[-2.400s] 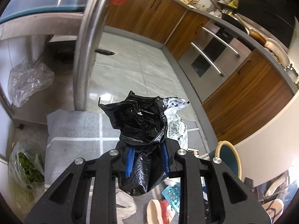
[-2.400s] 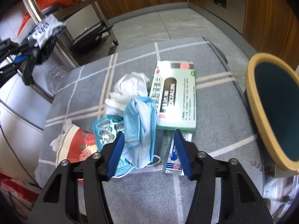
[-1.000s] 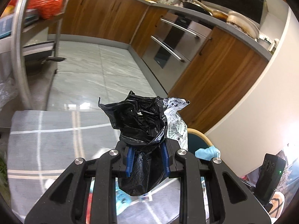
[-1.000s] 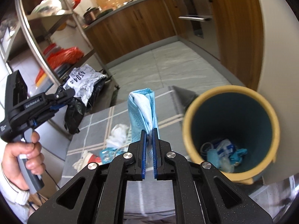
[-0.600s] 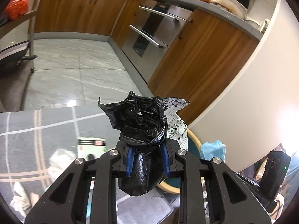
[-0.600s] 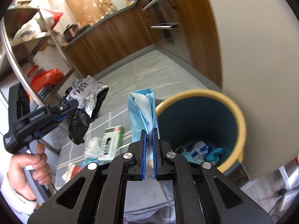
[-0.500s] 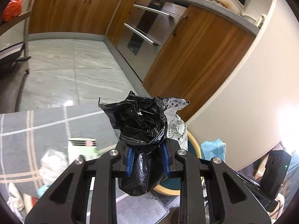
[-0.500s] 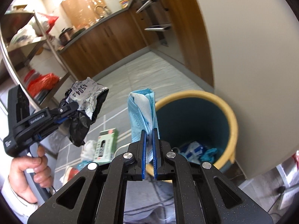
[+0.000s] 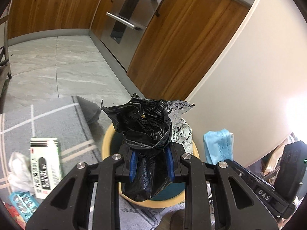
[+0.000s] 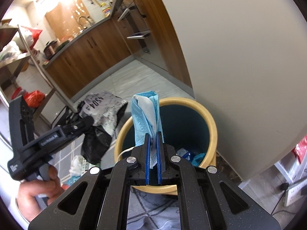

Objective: Collect trash
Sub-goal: 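Carry the black bag and blue mask over the bin with both grippers, then open both grippers to drop the black bag and blue mask into the bin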

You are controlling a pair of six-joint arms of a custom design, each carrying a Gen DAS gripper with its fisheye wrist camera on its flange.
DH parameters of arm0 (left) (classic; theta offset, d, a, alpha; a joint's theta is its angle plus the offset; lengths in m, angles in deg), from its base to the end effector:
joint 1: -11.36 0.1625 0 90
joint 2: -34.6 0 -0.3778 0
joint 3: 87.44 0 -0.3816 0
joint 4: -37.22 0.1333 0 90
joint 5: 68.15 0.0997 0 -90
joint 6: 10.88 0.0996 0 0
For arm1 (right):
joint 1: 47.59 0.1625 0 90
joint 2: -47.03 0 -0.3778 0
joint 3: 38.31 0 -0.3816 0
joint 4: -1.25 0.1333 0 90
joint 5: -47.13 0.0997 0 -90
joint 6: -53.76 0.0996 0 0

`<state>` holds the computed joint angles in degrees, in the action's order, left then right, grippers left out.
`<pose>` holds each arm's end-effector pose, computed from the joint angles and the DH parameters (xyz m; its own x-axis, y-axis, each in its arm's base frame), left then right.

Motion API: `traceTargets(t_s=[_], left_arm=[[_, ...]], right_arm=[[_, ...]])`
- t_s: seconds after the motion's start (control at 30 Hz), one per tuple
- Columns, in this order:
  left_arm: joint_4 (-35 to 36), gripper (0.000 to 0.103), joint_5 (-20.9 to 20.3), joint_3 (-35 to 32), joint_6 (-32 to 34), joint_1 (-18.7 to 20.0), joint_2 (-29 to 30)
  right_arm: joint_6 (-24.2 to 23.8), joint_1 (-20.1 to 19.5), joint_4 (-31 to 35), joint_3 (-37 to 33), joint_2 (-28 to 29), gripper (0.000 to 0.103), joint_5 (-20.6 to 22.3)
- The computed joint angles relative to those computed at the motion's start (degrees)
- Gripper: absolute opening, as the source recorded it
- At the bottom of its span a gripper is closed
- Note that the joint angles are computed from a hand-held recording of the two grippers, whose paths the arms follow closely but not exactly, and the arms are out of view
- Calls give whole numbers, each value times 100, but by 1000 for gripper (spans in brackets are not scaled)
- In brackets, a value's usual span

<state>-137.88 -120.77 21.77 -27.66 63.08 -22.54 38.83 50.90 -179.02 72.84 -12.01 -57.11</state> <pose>-0.1987 -0.5646 0.1669 -0.9434 0.0326 -0.3299 0.2580 0.6972 -0.6688 0.1913 -0.5445 0.1710 -0.9181 -0.1934 0.3461 -0.3649 0.7533 -0.5472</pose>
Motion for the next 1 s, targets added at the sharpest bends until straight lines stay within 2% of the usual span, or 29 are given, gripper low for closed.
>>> traceTargets(t_s=[0.3, 0.43, 0.6, 0.67, 0.87, 1.0], left_arm=[[411, 25, -96, -482, -46, 259, 514], [697, 31, -222, -616, -155, 364, 627], [711, 53, -310, -572, -214, 397, 568], [614, 67, -400, -491, -189, 392, 487], [333, 68, -419, -252, -137, 339, 213], [271, 68, -250, -29, -165, 270, -77]], right_arm=[[112, -70, 11, -10, 28, 7, -95], [150, -81, 85, -67, 71, 7, -163], [216, -54, 193, -183, 190, 7, -267], [234, -45, 229, -216, 228, 7, -290], [195, -38, 382, -413, 381, 7, -294], [87, -17, 423, -528, 511, 7, -363]])
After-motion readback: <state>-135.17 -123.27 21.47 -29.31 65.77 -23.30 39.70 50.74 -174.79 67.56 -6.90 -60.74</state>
